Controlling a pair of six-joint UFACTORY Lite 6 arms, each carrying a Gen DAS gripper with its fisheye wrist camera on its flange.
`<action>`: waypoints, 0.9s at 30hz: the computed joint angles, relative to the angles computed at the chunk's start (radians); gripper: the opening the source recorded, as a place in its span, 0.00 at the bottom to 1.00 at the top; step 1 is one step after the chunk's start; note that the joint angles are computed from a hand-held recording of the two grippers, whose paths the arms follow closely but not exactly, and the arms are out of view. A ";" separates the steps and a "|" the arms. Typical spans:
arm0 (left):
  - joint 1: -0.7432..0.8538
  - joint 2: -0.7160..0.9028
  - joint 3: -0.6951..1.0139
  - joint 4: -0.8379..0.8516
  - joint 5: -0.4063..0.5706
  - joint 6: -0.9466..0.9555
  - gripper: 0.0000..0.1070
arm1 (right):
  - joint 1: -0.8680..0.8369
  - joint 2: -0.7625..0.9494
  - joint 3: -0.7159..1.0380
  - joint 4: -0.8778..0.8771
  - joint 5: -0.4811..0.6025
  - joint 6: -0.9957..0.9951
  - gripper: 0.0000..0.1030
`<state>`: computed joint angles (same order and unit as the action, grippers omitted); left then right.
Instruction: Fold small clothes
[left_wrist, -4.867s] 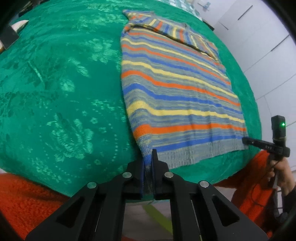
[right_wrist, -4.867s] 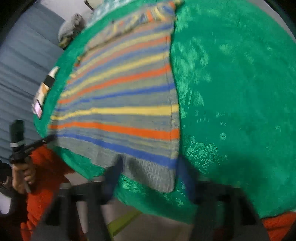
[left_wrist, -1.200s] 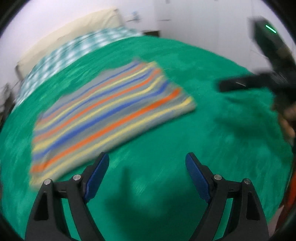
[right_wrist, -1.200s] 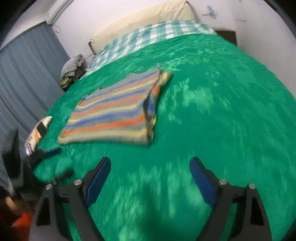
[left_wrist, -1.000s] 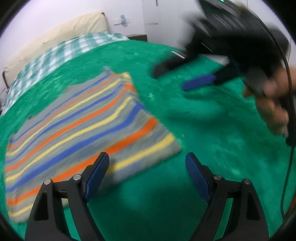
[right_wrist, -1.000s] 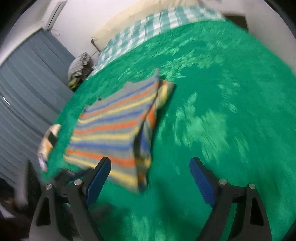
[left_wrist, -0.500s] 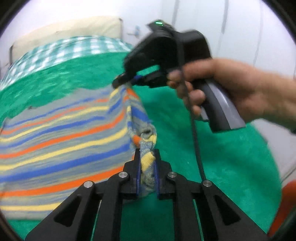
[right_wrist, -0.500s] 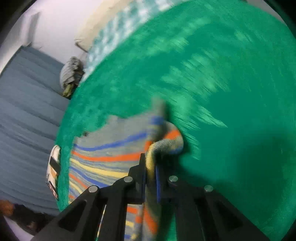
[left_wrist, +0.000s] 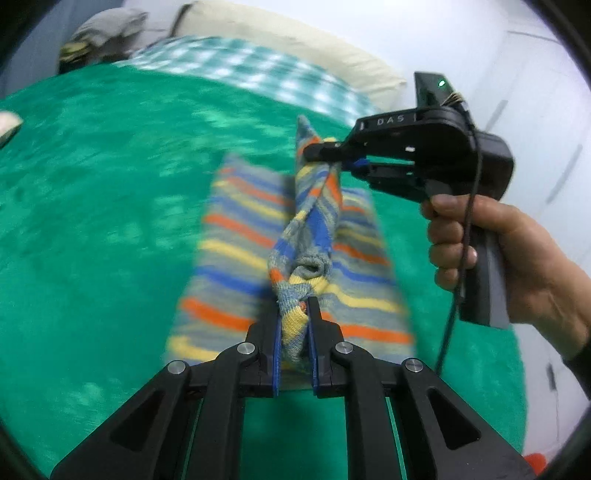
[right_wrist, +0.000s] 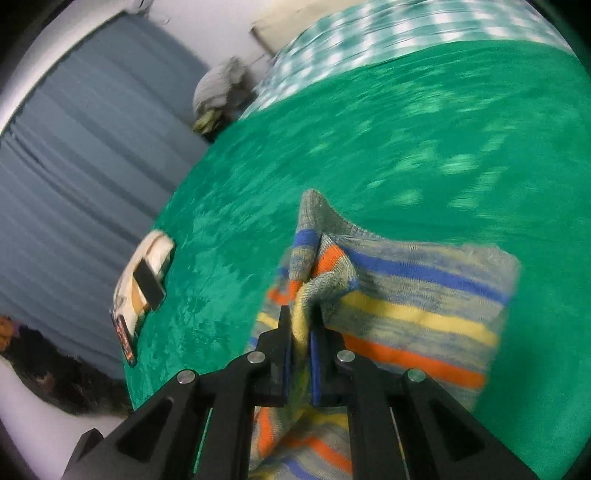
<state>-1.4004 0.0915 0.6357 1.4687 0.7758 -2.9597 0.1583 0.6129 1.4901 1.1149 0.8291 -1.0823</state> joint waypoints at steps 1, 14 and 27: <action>-0.005 0.001 -0.021 -0.017 0.002 -0.019 0.11 | 0.038 0.023 0.006 0.020 -0.027 0.001 0.08; -0.087 -0.198 -0.091 -0.138 0.122 0.138 0.77 | -0.068 -0.371 -0.510 0.241 -0.059 -0.467 0.43; 0.057 -0.312 -0.214 -0.228 -0.052 0.215 0.68 | -0.206 -0.856 -1.091 0.147 -0.104 -0.697 0.42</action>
<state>-1.3436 -0.2209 0.4212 1.2410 0.7238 -2.7447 -0.0479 -0.2435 0.3993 1.2621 0.7254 -1.7794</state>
